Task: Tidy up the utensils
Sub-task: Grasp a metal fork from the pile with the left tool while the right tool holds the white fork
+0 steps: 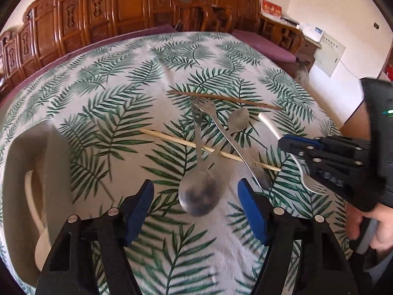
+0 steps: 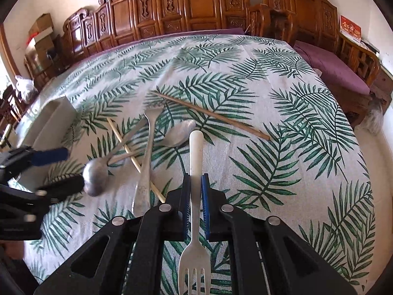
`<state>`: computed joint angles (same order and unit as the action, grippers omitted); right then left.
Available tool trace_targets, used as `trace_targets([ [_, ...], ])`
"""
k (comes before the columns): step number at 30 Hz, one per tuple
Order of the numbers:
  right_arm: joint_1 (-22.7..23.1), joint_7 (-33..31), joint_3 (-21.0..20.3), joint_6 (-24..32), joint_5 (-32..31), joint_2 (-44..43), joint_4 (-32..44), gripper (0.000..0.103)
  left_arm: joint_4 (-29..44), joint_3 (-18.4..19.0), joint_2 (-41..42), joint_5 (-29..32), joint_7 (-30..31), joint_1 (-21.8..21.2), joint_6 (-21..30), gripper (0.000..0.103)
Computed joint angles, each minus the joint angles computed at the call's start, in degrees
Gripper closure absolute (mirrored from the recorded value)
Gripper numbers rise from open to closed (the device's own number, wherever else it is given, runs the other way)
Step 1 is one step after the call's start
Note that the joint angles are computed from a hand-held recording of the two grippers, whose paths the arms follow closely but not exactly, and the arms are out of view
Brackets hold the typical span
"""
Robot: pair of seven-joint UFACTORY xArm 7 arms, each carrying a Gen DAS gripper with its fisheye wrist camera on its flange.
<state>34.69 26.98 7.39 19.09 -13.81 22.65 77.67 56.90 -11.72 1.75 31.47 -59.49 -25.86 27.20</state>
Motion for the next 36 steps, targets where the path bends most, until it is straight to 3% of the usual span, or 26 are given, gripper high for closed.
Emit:
trace_targets([
  [4,-0.6,-1.3,1.0,-1.0,1.2,-0.1,0.0,0.093,-0.1,0.6,1.4,-4.5,2.9,0.7,-3.1,0.039],
  [8,-1.4,-3.0,1.8,-2.8,3.1,-0.5,-0.6,0.092,-0.2,1.1,2.2,-7.6,4.6,1.0,-4.2,0.050],
  [12,-1.6,-3.8,2.1,-3.6,4.5,-0.8,-1.0,0.092,-0.5,1.4,2.8,-11.2,6.5,1.3,-4.6,0.054],
  [16,-2.2,-4.7,2.6,-4.2,6.1,-1.1,-1.4,0.092,-1.2,1.7,2.4,-10.4,6.3,0.9,-5.6,0.056],
  [20,-2.5,-5.3,2.8,-4.7,7.1,-1.2,-1.7,0.092,-1.6,1.4,2.3,-11.7,7.6,0.9,-6.5,0.071],
  [28,-2.5,-6.2,3.0,-5.4,8.2,-1.3,-1.7,0.092,-0.5,0.7,0.8,-10.3,7.4,0.3,-3.7,0.089],
  [36,-2.5,-6.1,2.8,-5.5,8.6,-1.5,-1.9,0.092,1.9,0.2,2.3,-7.3,6.7,-1.2,-1.6,0.091],
])
